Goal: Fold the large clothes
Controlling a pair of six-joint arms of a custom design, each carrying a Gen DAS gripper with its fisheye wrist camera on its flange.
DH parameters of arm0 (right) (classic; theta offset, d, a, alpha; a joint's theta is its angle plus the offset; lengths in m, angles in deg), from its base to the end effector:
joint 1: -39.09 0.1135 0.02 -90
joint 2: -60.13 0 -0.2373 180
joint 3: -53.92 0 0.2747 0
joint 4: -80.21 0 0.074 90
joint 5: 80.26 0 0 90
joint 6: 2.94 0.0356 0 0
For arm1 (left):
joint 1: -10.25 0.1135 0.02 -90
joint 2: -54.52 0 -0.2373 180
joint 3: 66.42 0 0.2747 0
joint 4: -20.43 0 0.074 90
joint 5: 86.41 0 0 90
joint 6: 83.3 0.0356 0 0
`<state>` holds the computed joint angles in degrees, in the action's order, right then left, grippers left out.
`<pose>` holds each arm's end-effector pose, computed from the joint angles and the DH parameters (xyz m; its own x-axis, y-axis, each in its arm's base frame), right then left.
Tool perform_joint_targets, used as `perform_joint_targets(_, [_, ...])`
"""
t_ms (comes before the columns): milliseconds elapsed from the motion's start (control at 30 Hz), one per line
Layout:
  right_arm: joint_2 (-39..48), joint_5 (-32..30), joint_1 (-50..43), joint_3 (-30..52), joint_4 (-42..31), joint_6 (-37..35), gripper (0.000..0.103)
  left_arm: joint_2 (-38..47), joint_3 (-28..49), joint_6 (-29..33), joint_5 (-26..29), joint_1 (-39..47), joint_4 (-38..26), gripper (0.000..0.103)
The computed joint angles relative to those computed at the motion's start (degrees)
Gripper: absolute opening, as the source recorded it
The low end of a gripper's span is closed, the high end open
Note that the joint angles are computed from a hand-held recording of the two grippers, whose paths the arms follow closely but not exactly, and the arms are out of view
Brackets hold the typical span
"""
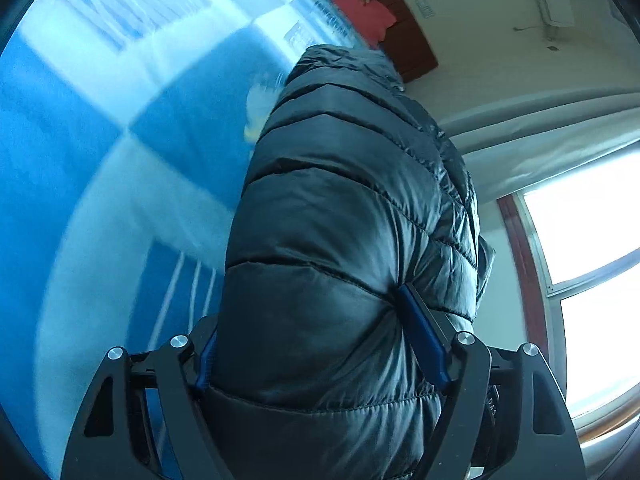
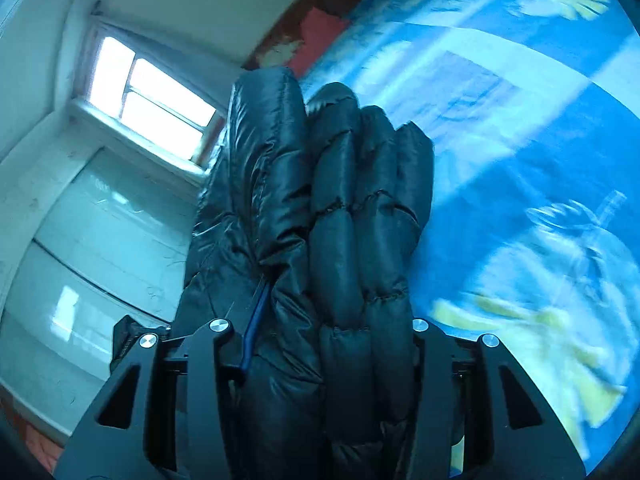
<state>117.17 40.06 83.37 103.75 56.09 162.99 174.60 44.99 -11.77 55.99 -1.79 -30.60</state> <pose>0.1936 0.1637 0.2237 -0.3756 0.8032 -0.4623 0.2896 0.5756 0.7647 0.4428 -0.1233 0.1948 -0.9651 0.0082 -0.2618 0.2240 0.5440 -0.8087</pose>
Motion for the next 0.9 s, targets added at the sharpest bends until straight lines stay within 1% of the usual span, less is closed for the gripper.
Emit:
perform_joint_targets(67, [3.9,-2.8,-2.4,2.1,3.9,-2.9,0.043,1.3,3.4,0.5,0.1,1.0,-0.9,0.075])
perform_joint_targets(133, [9.9,-7.4,-6.0,4.9,9.5,-5.6,0.043,4.2,9.1,1.0,-0.3,2.3,-2.9,0.075])
perform_joint_targets(233, [19.0,-13.2,-10.2,10.0,15.7,-7.9,0.043,9.0,17.4,1.1,-1.4,3.8,-5.7,0.075])
perform_joint_targets(267, [21.3,-14.3,-10.8,11.6,16.7,-8.1,0.043,10.7,20.4,1.1,-1.7,4.3,-6.7,0.075])
perform_joint_targets(300, [24.8,-16.0,-11.8,13.9,18.4,-8.4,0.043,13.3,24.7,1.2,-2.3,4.9,-8.1,0.075])
perform_joint_targets(400, [32.1,-19.3,-13.9,19.2,20.9,-9.0,0.043,19.4,34.4,1.6,-3.3,5.9,-11.8,0.075])
perform_joint_targets(500, [36.1,-19.9,-14.1,22.4,20.5,-8.9,0.043,28.0,47.3,1.4,-4.6,6.2,-17.2,0.075])
perform_joint_targets(567, [37.5,-19.7,-14.2,23.5,19.2,-8.6,0.043,31.0,51.2,1.2,-5.4,5.9,-18.9,0.075])
perform_joint_targets(600, [38.1,-20.0,-14.5,24.2,18.9,-8.3,0.043,31.6,52.1,1.7,-5.6,6.2,-19.6,0.076])
perform_joint_targets(700, [38.8,-20.6,-14.7,21.9,22.6,-6.4,0.044,28.2,44.8,3.1,-6.5,6.5,-15.7,0.077])
perform_joint_targets(733, [38.9,-20.8,-14.8,21.3,23.7,-6.0,0.044,27.3,43.3,2.6,-7.0,6.0,-14.4,0.078])
perform_joint_targets(767, [39.1,-20.8,-14.8,20.9,24.3,-5.7,0.044,27.1,42.8,2.5,-7.4,5.8,-13.9,0.079])
perform_joint_targets(800, [39.5,-21.1,-15.3,21.3,24.3,-5.9,0.044,28.3,45.2,2.1,-7.5,5.7,-14.7,0.079])
perform_joint_targets(900, [39.9,-20.9,-15.2,21.6,23.9,-5.9,0.045,27.2,43.2,2.2,-7.8,5.7,-13.5,0.080])
